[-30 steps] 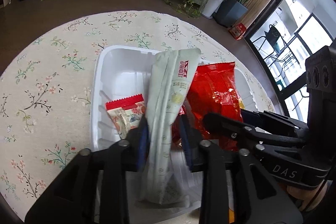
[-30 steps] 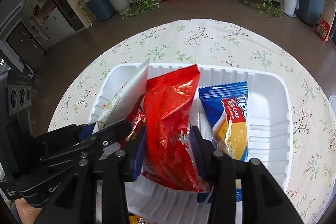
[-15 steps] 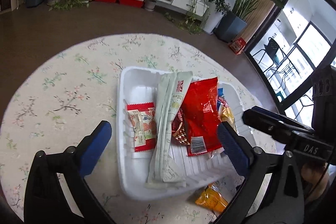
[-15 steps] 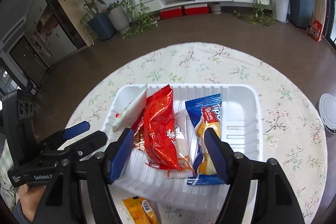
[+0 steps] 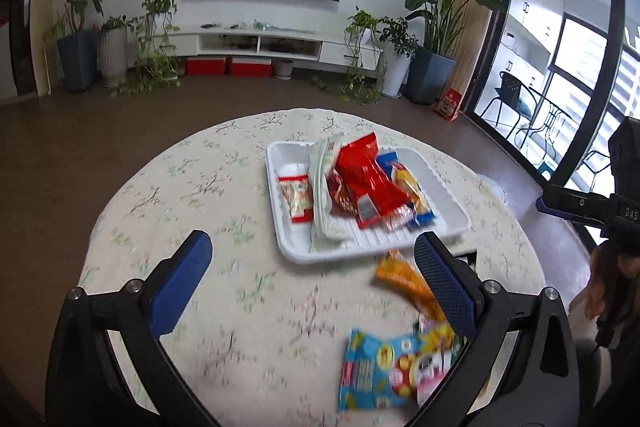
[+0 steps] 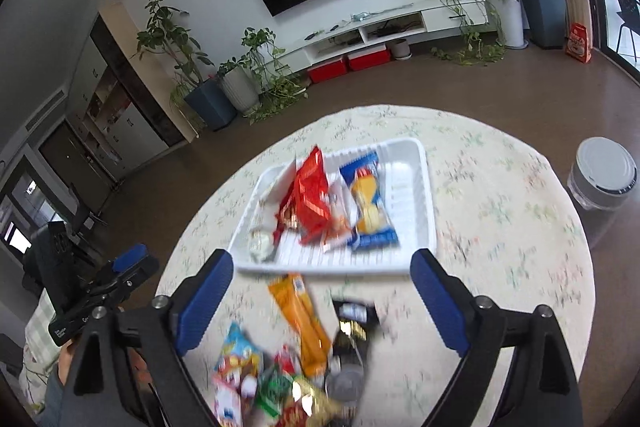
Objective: Organize snacks
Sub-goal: 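Withdraw both tools from the tray back over the remaining snacks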
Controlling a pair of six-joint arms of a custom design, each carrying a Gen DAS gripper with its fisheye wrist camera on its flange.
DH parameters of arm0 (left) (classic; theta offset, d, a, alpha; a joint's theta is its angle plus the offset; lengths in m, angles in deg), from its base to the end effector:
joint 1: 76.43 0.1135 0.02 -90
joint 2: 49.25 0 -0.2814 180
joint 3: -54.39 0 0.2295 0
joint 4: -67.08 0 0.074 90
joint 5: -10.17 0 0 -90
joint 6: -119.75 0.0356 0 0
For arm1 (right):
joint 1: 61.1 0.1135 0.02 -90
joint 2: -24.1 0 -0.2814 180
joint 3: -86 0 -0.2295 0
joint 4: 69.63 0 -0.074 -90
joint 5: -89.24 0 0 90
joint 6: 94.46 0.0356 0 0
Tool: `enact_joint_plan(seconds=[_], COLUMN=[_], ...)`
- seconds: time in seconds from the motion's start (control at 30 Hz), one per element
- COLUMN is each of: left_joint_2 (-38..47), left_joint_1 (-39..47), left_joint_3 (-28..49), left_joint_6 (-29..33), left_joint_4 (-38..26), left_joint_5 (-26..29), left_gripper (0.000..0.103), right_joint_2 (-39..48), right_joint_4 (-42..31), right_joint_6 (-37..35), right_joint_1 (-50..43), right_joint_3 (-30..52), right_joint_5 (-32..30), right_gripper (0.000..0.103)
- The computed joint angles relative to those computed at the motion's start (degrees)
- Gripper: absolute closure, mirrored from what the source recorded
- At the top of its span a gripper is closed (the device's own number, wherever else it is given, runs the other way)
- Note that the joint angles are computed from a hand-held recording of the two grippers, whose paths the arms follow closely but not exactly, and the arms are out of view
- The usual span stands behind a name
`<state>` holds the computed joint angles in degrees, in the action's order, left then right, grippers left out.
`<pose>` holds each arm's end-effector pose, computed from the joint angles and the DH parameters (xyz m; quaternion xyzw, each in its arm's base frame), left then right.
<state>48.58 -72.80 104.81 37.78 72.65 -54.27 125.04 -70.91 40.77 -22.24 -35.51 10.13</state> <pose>0.2931 0.0032 0.1525 0.1244 0.8862 -0.1605 0.4164 0.2545 0.1965 0.1596 0.0881 0.9119 0.1971 0.3489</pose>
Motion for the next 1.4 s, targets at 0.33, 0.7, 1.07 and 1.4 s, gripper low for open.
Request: enact_joint_plan(seconds=[0.33,0.7,1.07,1.4], left_joint_2=[-13.49,-16.36,-11.95,-3.15], left_joint_1=[1.04,-11.31,-27.41,-25.53], left_joint_3=[-18.83,-23.47,-26.91,-25.03], left_joint_6=[1.38,-5.72,-12.31,-13.08], left_joint_4=[-3.96,-3.5,4.35,8.67], left_joint_5=[-2.94,-11.85,-26.84,-24.44], left_gripper=[0.0,0.0,0.001,0.001], right_joint_2=[-3.94,0.75,5.35,6.8], right_joint_4=[-4.89,-16.14,-19.2,-17.64], right_joint_6=[15.24,31.27,32.77,32.7], right_joint_1=[17.7,27.24,30.54,30.88], right_joint_3=[-7.41,-3.81,-0.54,-0.52], right_joint_5=[14.91,20.67,20.45,19.14], right_gripper=[0.009,0.009,0.01,0.013])
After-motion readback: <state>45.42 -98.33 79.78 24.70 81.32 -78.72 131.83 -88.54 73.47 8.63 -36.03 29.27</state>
